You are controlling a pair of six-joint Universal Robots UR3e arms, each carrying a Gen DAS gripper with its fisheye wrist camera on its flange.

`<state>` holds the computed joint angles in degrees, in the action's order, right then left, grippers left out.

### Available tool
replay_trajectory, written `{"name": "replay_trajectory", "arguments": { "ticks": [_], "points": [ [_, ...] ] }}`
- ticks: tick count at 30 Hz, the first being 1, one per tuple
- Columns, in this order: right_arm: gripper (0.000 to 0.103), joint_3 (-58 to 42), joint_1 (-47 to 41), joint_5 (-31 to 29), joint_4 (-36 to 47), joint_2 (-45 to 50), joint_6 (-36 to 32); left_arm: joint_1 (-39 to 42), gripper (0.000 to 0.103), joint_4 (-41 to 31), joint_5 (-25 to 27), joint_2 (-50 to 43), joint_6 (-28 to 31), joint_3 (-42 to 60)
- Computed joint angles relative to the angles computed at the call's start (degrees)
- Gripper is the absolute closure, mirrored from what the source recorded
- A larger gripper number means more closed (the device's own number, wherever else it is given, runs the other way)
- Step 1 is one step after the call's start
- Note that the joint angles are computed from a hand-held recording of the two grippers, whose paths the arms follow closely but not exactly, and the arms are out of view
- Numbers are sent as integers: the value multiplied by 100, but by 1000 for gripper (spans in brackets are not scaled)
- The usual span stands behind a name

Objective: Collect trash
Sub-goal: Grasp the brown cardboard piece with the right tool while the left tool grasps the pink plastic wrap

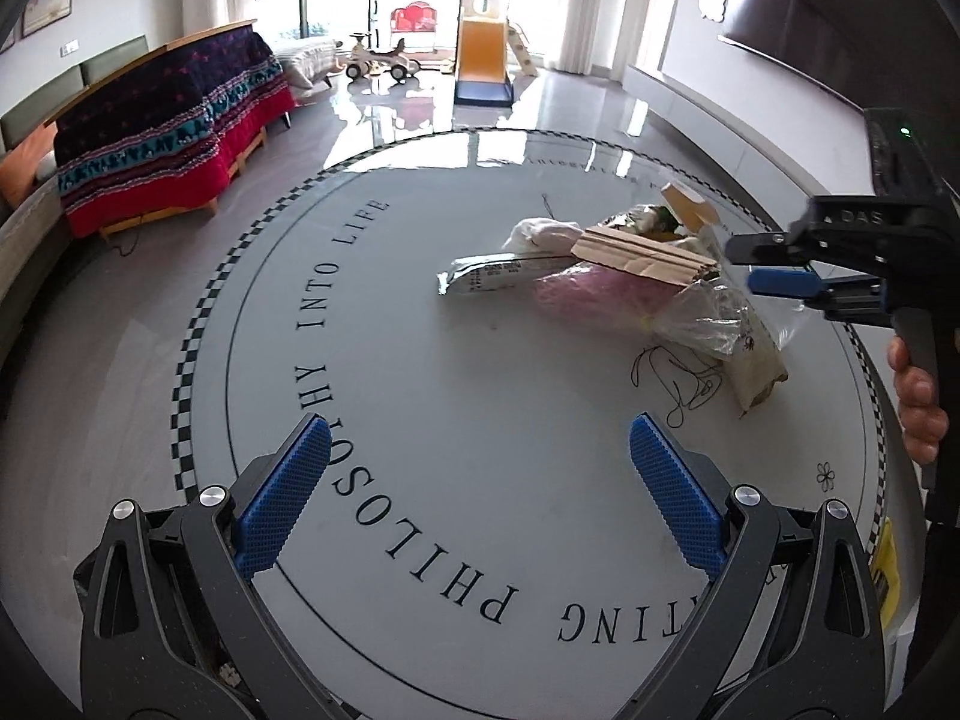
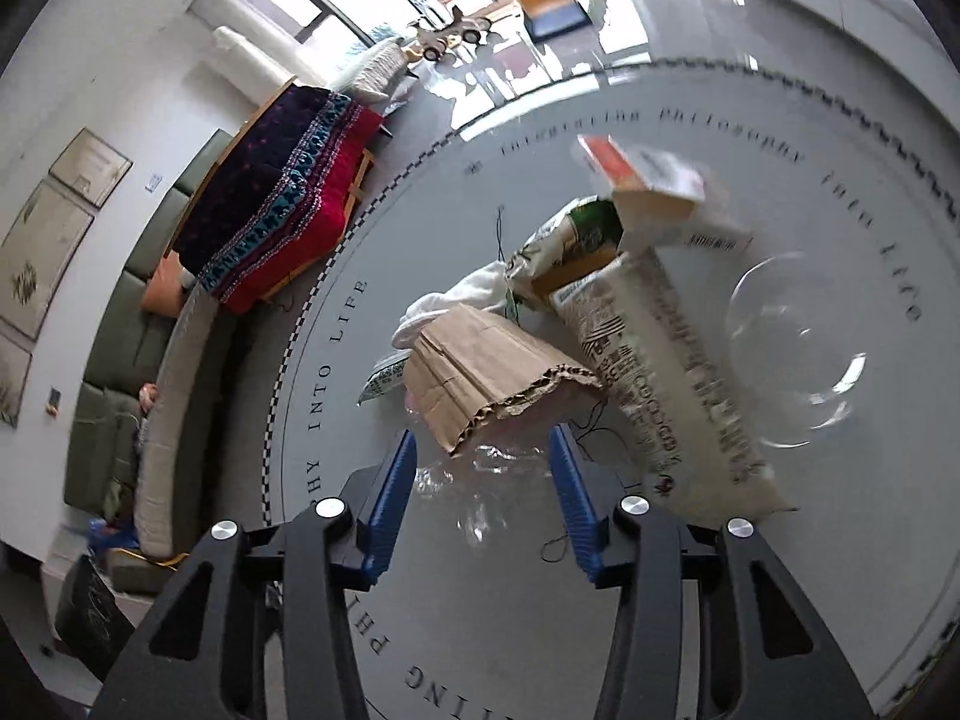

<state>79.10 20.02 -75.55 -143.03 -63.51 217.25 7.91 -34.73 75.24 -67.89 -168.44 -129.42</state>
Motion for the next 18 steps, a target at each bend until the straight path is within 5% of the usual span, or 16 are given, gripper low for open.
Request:
{"name": "replay_trajectory", "arguments": {
  "ticks": [16,18],
  "points": [
    [54,-848,-75,28,-650,1043,1044,-252,6,383,126,-725,-52,231],
    [80,-1004,-38,-65,-630,1139,1012,-289,6,398,164,-760,-45,230]
  ]
}}
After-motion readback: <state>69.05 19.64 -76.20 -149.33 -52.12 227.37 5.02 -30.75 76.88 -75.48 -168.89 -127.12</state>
